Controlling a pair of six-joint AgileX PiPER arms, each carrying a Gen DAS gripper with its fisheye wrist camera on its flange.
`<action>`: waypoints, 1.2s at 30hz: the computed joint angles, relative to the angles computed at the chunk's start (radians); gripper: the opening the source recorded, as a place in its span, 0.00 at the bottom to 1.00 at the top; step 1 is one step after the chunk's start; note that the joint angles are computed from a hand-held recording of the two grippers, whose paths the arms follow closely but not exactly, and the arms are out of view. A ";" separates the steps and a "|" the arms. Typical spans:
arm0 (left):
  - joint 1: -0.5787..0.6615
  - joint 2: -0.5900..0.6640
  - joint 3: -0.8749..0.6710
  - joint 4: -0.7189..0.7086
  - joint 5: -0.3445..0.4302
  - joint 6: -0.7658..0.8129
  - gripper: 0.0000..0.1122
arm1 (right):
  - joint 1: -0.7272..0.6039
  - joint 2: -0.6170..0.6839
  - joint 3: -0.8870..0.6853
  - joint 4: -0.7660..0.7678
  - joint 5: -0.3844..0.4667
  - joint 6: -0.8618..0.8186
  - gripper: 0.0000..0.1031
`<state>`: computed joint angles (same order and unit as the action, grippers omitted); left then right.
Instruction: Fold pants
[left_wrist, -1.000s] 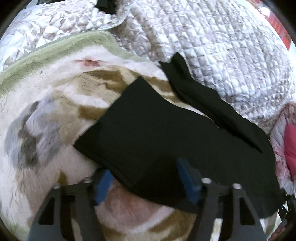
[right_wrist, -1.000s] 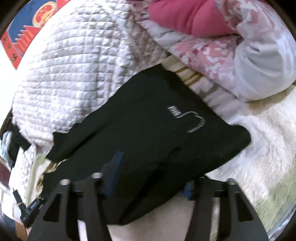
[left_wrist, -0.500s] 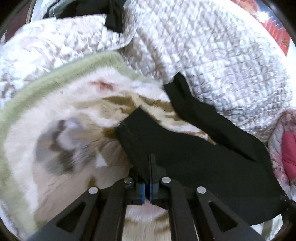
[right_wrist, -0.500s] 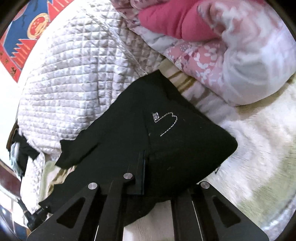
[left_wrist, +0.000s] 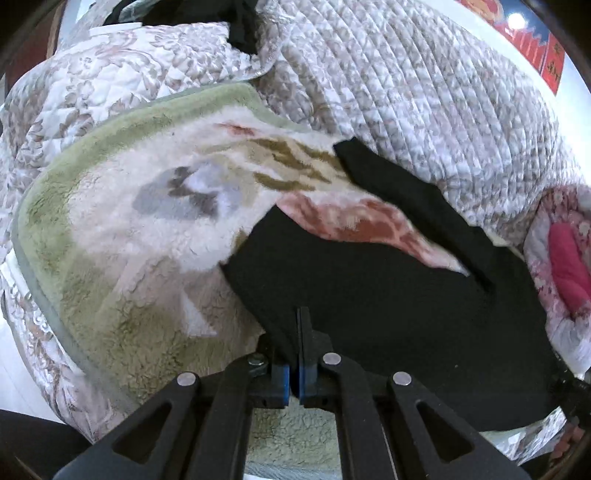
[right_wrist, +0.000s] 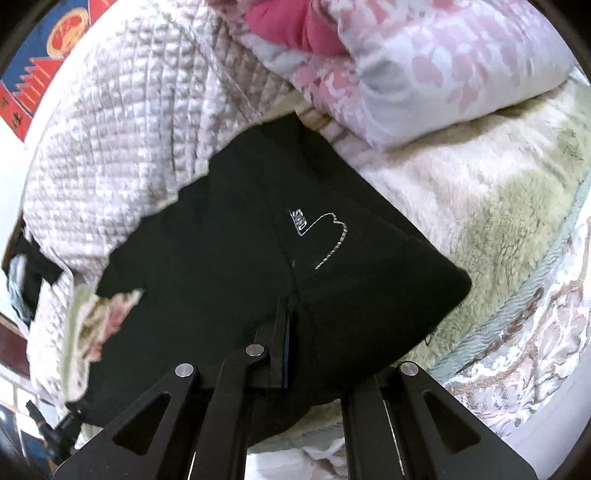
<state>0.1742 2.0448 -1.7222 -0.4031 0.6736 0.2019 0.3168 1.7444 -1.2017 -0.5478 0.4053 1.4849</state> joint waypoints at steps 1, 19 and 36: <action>0.000 0.013 -0.016 0.018 0.022 -0.018 0.04 | 0.002 -0.013 0.016 -0.027 -0.011 0.033 0.06; -0.096 -0.093 0.054 -0.070 -0.023 0.161 0.28 | 0.285 0.093 -0.229 -0.368 0.389 0.019 0.43; -0.196 0.152 -0.278 0.272 0.152 -0.012 0.42 | 0.210 0.266 -0.440 -0.148 0.489 -0.293 0.43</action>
